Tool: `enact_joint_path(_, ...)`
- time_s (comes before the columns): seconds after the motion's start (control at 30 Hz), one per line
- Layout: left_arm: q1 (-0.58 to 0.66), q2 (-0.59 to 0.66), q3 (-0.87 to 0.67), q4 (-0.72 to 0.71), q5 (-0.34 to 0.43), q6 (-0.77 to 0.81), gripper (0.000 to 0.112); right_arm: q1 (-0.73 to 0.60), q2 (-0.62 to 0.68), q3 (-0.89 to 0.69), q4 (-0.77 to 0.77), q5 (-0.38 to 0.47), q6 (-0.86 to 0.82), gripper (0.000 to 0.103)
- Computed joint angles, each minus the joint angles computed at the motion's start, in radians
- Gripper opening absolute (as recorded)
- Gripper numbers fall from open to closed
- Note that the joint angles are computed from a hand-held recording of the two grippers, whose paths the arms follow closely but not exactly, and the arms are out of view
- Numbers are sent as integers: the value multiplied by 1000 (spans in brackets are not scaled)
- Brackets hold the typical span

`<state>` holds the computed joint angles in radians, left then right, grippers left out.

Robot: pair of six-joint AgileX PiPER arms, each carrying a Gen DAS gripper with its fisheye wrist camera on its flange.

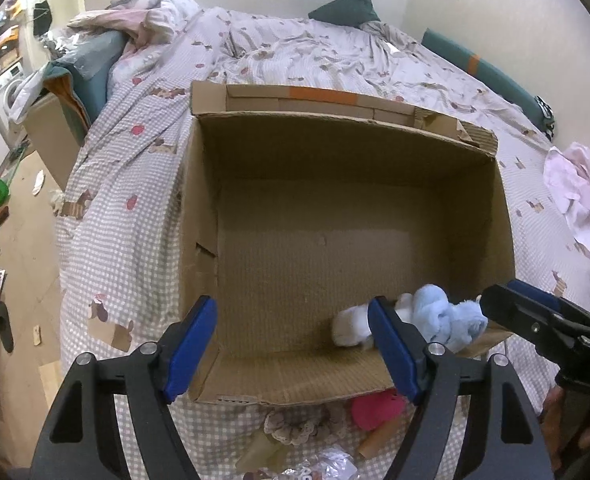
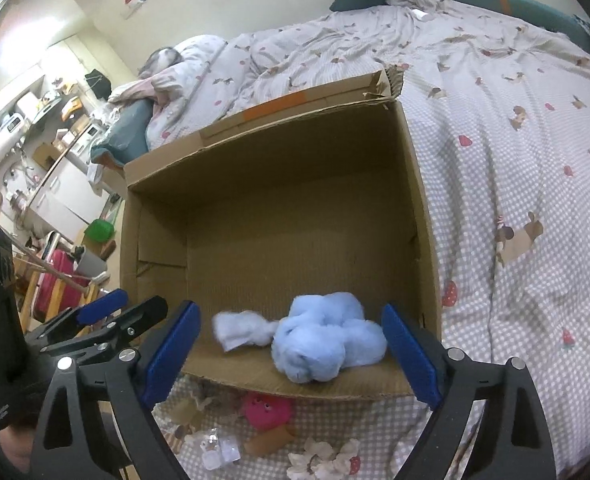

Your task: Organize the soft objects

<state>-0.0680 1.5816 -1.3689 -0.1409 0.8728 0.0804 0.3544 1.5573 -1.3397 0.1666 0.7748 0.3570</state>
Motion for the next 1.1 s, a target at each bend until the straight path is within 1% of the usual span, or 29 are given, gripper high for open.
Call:
enact_joint_path(0.27,26,-41,6,7,6,-17,76,3,-34,19,-24,1,27,98)
enact_joint_path(0.4,45,-73,18,8,28,-18,76,24,-68,30,-106,18,105,98)
enact_joint_path(0.53,65,-111,28,17,51,-15,76,32,-95,27,-125,58,101,97)
enact_joint_path(0.6,82,-129,34,7,64,-12,76,31,-118,38,-130,59,103,97)
enact_joint_path(0.7,118,-173,67,-5,66,-10,76,37,-148,55,-138,72,108,97)
enact_joint_path(0.77,134,-197,91,-11,74,-6,76,55,-166,72,-173,86,148,97)
enact_joint_path(0.87,150,-231,125,-8,88,3,76,53,-198,110,-146,86,149,97)
enact_joint_path(0.97,157,-261,157,-9,95,7,76,74,-224,134,-174,94,181,97)
enact_joint_path(1.1,147,-300,198,5,102,3,76,71,-251,165,-151,102,184,97)
